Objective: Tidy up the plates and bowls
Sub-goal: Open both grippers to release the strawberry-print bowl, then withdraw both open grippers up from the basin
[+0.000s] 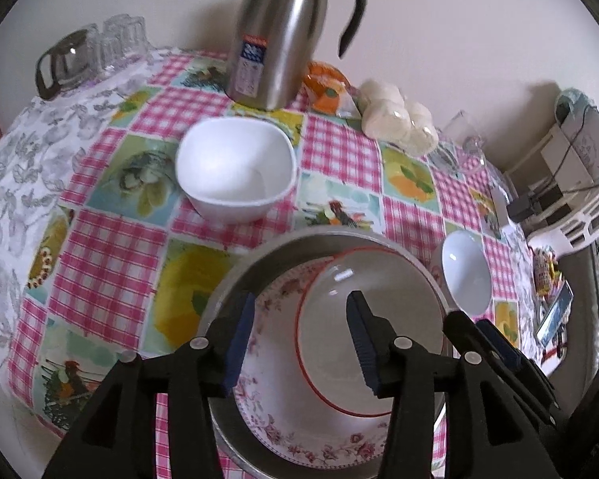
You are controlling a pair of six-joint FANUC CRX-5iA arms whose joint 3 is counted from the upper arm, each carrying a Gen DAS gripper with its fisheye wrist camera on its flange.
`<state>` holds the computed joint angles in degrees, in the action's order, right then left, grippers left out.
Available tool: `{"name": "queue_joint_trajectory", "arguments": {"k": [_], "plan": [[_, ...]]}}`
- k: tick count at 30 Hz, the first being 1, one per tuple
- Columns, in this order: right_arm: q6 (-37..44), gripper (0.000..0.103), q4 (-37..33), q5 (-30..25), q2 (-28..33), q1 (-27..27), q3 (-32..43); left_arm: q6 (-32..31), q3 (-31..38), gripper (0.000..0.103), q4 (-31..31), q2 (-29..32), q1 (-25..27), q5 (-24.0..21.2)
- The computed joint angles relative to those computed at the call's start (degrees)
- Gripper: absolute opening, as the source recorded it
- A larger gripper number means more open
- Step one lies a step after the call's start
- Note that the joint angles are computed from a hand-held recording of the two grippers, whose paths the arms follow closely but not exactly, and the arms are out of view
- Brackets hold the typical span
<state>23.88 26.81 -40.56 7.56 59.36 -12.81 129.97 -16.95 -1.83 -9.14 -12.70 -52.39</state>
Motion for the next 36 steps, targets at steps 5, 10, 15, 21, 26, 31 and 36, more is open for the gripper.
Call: {"name": "queue_joint_trajectory", "arguments": {"k": [5,10,15,21,26,31,36], "plan": [[-2.11,0.066,2.34,-0.07,-0.32,-0.09,-0.95,4.38,0.52,0.063,-3.67,-1.05,-0.04,-1.44],[-2.56,0.077,3.00,0.26,-0.49,-0.19,-1.33,5.87,0.89,0.066,-4.92,-0.86,0.16,-2.71],[-3.08,0.085,4.52,0.97,-0.56,-0.06,-1.92,7.45,1.54,0.081,-6.36,-0.55,-0.35,-3.64],[-3.77,0.098,5.44,1.25,-0.46,0.02,-2.21,8.92,2.06,0.088,-7.83,-0.32,-0.62,-4.92],[-5.18,0.103,7.04,1.70,-0.76,0.03,-2.98,11.97,2.57,0.090,-10.45,-0.66,-1.14,-5.75],[-7.17,0.103,9.98,2.54,-1.15,0.08,-4.22,14.93,2.60,0.098,-12.27,-1.21,-1.05,-6.82],[-7.72,0.103,11.08,2.82,-1.16,0.29,-4.50,14.72,2.32,0.098,-12.16,-1.34,-0.56,-7.11]]}}
